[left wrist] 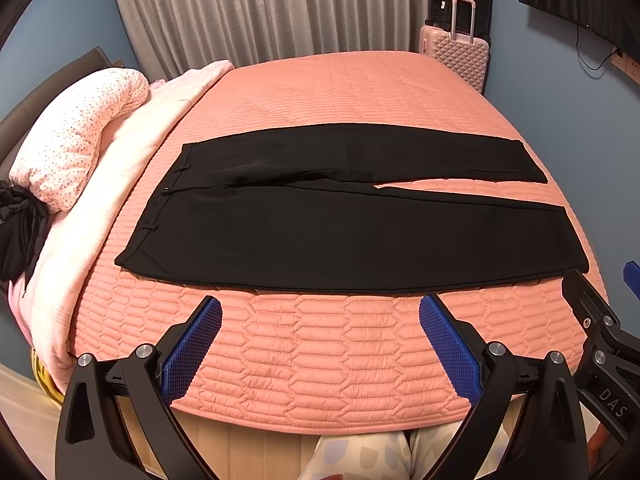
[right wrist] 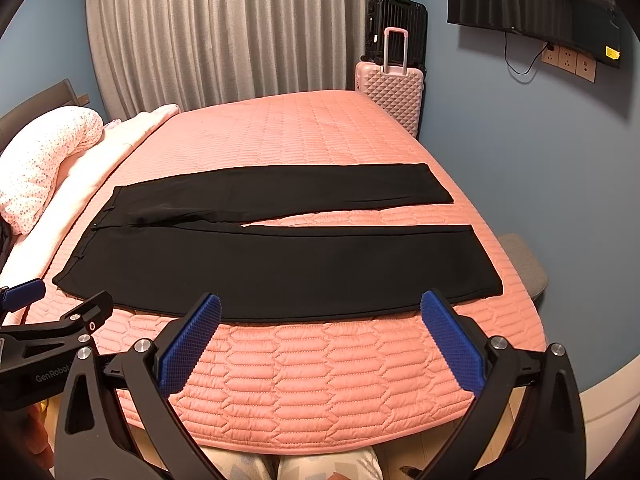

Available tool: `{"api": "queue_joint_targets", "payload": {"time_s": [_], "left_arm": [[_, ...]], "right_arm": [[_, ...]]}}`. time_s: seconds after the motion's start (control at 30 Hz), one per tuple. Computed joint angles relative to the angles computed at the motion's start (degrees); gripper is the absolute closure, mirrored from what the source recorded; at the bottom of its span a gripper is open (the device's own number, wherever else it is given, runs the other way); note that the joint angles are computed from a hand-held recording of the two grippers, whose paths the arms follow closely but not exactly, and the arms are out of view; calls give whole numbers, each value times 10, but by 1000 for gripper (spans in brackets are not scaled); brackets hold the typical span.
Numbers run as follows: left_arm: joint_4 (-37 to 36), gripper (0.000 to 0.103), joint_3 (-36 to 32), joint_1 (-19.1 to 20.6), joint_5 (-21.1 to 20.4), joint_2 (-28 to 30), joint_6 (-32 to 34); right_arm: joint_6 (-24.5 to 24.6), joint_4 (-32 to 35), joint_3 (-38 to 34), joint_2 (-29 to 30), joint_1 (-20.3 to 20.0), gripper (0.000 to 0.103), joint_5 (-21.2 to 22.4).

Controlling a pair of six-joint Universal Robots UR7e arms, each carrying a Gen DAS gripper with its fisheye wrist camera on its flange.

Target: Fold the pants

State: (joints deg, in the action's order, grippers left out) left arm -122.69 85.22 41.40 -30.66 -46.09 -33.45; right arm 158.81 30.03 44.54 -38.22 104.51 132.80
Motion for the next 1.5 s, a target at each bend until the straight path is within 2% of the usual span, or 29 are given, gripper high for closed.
{"api": "queue_joint_targets", "payload": {"time_s": [1.33, 1.4, 1.5], "left_arm": [[5, 5, 2, 3, -2, 0, -5], [-4, 5, 5, 6, -17, -3, -2], [-22, 5, 13, 17, -71, -13, -10]], "right_arm": [[1, 9, -2, 2, -3, 5, -9], [1, 17, -8, 4, -6, 5, -15], [-2, 31, -23, 9, -11, 5, -20]]}}
